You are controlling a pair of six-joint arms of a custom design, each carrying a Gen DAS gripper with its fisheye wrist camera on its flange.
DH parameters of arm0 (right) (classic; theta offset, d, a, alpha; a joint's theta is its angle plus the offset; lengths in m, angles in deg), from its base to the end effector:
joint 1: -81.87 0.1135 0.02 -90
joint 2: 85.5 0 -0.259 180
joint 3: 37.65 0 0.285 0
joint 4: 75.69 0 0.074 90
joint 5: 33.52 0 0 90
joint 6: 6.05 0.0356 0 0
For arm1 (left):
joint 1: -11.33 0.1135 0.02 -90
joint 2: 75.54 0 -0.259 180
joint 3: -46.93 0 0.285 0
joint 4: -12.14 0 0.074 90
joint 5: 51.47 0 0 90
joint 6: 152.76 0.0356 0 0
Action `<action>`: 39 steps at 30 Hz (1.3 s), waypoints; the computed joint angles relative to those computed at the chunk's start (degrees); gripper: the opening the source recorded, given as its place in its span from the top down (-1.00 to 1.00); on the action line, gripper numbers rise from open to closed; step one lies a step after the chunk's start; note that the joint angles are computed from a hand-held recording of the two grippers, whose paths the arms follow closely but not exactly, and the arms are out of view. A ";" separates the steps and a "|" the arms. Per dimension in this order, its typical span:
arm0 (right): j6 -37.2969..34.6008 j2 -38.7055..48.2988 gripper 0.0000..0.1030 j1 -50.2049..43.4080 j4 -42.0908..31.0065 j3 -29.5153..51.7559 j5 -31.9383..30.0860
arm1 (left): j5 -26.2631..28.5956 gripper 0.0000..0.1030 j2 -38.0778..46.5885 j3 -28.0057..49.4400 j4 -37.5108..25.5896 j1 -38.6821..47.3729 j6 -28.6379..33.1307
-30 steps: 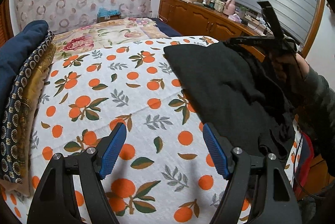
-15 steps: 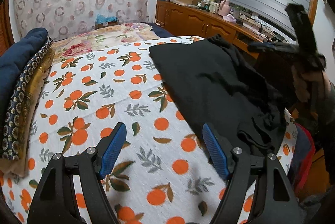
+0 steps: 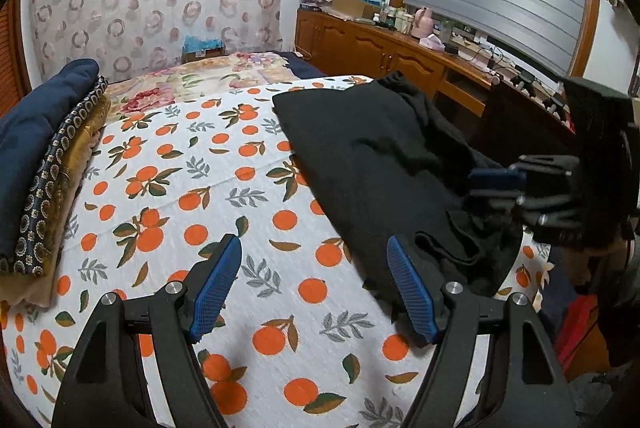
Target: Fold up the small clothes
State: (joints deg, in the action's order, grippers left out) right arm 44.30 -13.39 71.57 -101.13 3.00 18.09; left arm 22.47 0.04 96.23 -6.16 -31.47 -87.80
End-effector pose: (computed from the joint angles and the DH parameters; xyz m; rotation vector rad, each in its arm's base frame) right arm 0.2393 -0.0210 0.1259 -0.8182 2.1788 0.4401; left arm 0.2181 -0.1885 0.1622 0.2230 2.3158 -0.2705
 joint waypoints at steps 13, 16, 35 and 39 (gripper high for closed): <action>-15.54 4.82 0.91 -6.46 -10.75 5.40 -1.53 | 0.44 -0.48 2.25 0.28 1.16 -2.16 -0.80; -20.77 1.75 0.91 -14.09 -17.27 7.10 -5.40 | 0.28 -0.48 3.02 0.89 1.26 -2.78 -0.73; -19.85 1.63 0.41 -28.90 -14.30 10.08 -3.90 | -0.69 -0.48 9.73 5.16 1.61 -5.29 -1.29; -13.79 0.03 0.21 -25.53 -9.58 8.59 -4.18 | -1.06 -0.48 11.08 5.80 1.97 -5.16 -1.32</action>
State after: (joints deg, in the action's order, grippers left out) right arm 30.52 -13.36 46.04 -110.70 11.59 13.91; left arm 21.41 11.12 102.03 -4.19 -36.63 -89.12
